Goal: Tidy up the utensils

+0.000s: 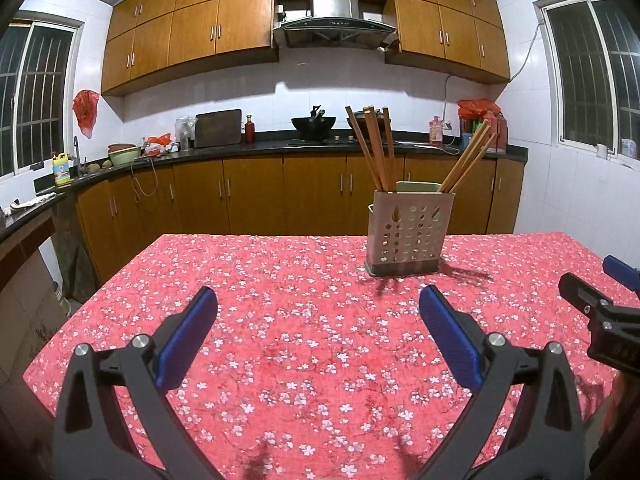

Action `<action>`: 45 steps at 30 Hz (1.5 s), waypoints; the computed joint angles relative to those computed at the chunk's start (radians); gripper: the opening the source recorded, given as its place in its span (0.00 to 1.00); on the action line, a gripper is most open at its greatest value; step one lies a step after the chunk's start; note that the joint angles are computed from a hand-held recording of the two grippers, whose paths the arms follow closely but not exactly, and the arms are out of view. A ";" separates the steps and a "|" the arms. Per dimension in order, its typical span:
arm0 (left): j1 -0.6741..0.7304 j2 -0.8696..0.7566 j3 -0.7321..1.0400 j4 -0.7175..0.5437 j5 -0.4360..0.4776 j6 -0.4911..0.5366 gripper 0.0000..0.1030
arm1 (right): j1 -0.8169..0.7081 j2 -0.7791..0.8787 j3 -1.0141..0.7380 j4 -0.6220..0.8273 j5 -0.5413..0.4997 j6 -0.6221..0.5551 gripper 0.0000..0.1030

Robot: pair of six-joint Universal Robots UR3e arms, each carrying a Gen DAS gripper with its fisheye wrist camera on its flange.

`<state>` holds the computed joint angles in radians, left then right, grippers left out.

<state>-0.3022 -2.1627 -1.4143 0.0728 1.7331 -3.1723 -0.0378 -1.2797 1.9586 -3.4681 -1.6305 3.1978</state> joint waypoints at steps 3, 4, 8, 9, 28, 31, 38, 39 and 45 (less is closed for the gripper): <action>-0.003 -0.003 0.002 0.000 0.003 -0.004 0.96 | -0.004 -0.003 0.000 0.005 0.004 0.000 0.98; -0.004 -0.004 0.002 0.000 0.005 -0.004 0.96 | -0.006 -0.004 0.001 0.006 0.005 0.001 0.98; -0.004 -0.004 0.001 0.001 0.005 -0.004 0.96 | -0.006 -0.004 -0.001 0.008 0.007 0.000 0.98; -0.004 -0.005 0.002 0.001 0.005 -0.004 0.96 | -0.006 -0.004 -0.001 0.008 0.007 0.000 0.98; -0.005 -0.006 0.004 0.000 0.005 -0.005 0.96 | -0.012 -0.006 -0.001 0.014 0.015 0.005 0.98; -0.005 -0.005 0.004 0.000 0.005 -0.005 0.96 | -0.013 -0.005 -0.001 0.012 0.015 0.005 0.98; -0.006 -0.007 0.004 0.000 0.005 -0.005 0.96 | -0.015 -0.006 -0.001 0.013 0.018 0.005 0.98; -0.007 -0.006 0.005 0.000 0.005 -0.006 0.96 | -0.016 -0.004 -0.002 0.014 0.019 0.005 0.98; -0.006 -0.007 0.007 -0.003 0.005 -0.006 0.96 | -0.015 -0.002 -0.003 0.014 0.019 0.006 0.98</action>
<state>-0.3086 -2.1698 -1.4074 0.0702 1.7378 -3.1787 -0.0526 -1.2818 1.9552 -3.4540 -1.6117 3.2038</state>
